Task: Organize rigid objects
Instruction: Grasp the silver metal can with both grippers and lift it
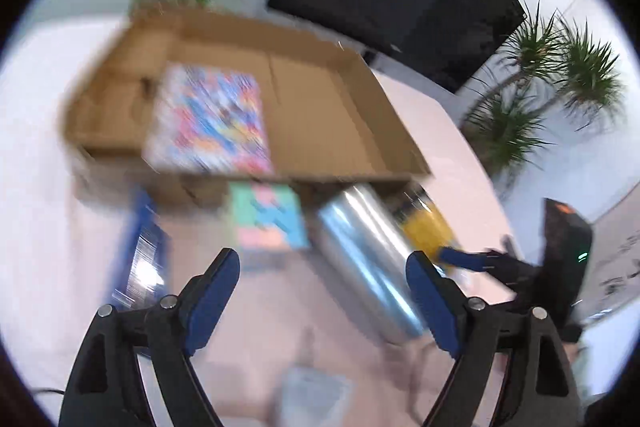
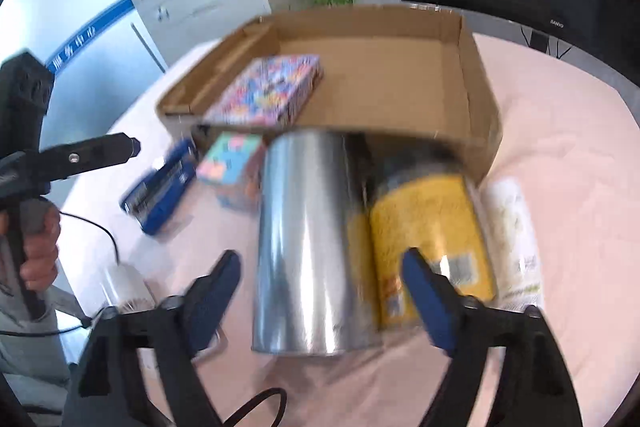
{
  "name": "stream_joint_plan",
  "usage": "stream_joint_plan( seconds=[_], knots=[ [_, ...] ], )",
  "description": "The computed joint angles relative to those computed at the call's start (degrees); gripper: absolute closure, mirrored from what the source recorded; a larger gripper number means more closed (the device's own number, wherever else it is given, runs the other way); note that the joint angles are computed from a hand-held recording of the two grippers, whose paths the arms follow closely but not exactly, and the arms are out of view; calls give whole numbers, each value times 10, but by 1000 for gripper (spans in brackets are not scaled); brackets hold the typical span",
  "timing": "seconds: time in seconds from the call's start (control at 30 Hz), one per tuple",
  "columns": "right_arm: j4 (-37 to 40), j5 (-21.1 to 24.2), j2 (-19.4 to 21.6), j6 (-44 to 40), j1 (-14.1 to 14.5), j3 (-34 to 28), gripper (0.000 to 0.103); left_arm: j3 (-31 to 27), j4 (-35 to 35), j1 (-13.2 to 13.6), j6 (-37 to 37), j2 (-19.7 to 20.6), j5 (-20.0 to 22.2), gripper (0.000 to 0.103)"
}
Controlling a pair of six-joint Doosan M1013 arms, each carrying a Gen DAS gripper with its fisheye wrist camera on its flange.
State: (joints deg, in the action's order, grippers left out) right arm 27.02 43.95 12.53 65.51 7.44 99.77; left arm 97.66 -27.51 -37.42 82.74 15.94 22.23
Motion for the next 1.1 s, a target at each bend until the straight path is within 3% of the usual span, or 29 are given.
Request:
stream_joint_plan(
  seconds=[0.07,0.17,0.23,0.3,0.33,0.4,0.5,0.63,0.73,0.83,0.93,1.1],
  knots=[
    [-3,-13,-8,-6,10,19,39,-7,-88,2,63,14,27,18],
    [88,30,-17,-111,14,38,39,-10,-113,-2,78,24,46,18],
    [122,45,-14,-134,10,38,36,-17,-132,0,101,37,59,18],
    [128,42,-4,-109,6,32,24,-31,-110,2,72,51,77,18],
    [140,56,12,-90,1,22,23,-40,-113,5,72,61,89,18],
    [180,103,44,-73,-13,3,15,-56,-145,12,100,80,112,17],
    [176,107,65,-54,-3,-9,7,-67,-197,19,145,96,136,20],
    [158,75,50,-41,7,0,10,-64,-168,11,131,83,118,21],
    [159,46,19,-66,8,-5,10,-62,-142,-2,136,57,72,21],
    [172,33,17,-95,2,-35,10,-89,-94,-4,121,48,38,21],
    [169,45,49,-97,-5,-99,11,-148,-68,14,104,72,58,21],
    [166,108,119,-68,-23,-189,13,-226,-65,44,89,125,110,21]
  ],
)
